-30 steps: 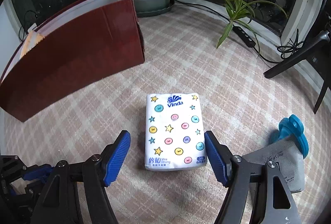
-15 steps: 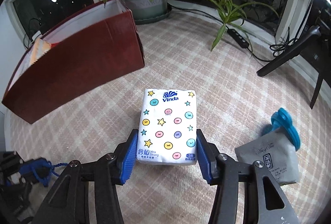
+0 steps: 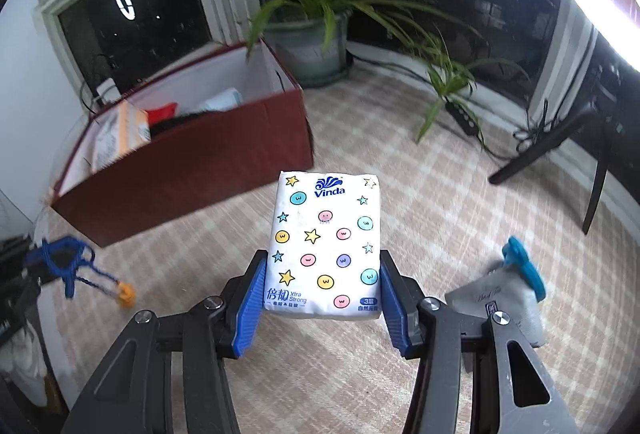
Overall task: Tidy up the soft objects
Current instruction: 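Close the right gripper on the white Vinda tissue pack while the left gripper holds the earplugs, then carry the tissue pack and earplugs up and over the dark red box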
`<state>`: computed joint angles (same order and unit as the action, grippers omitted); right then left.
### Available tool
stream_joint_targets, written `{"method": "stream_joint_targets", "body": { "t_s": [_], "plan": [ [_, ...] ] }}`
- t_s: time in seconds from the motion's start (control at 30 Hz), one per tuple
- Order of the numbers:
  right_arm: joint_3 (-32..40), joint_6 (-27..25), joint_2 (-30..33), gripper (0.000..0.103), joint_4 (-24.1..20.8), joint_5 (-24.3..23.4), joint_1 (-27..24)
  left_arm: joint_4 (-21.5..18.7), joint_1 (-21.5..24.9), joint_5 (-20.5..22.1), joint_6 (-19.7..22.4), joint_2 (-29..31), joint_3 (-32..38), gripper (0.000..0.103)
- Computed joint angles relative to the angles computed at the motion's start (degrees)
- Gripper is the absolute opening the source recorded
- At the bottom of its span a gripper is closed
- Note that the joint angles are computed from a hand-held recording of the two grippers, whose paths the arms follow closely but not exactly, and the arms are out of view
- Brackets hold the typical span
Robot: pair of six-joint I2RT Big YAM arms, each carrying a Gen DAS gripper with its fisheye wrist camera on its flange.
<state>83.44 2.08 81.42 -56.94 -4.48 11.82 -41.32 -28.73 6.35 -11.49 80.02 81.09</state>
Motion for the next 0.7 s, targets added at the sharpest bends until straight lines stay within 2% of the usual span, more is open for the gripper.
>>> {"method": "stream_joint_targets", "body": {
  "t_s": [0.23,0.7],
  "plan": [
    [5.0,-0.5,1.0,0.048,-0.6,-0.8,1.5,-0.9,2.1,-0.4,3.4,1.7,6.2,0.007],
    [19.1,-1.8,9.5,0.048,-1.3,-0.4,5.5,-1.6,6.4,-1.2,6.2,8.2,17.2,0.007]
  ]
}}
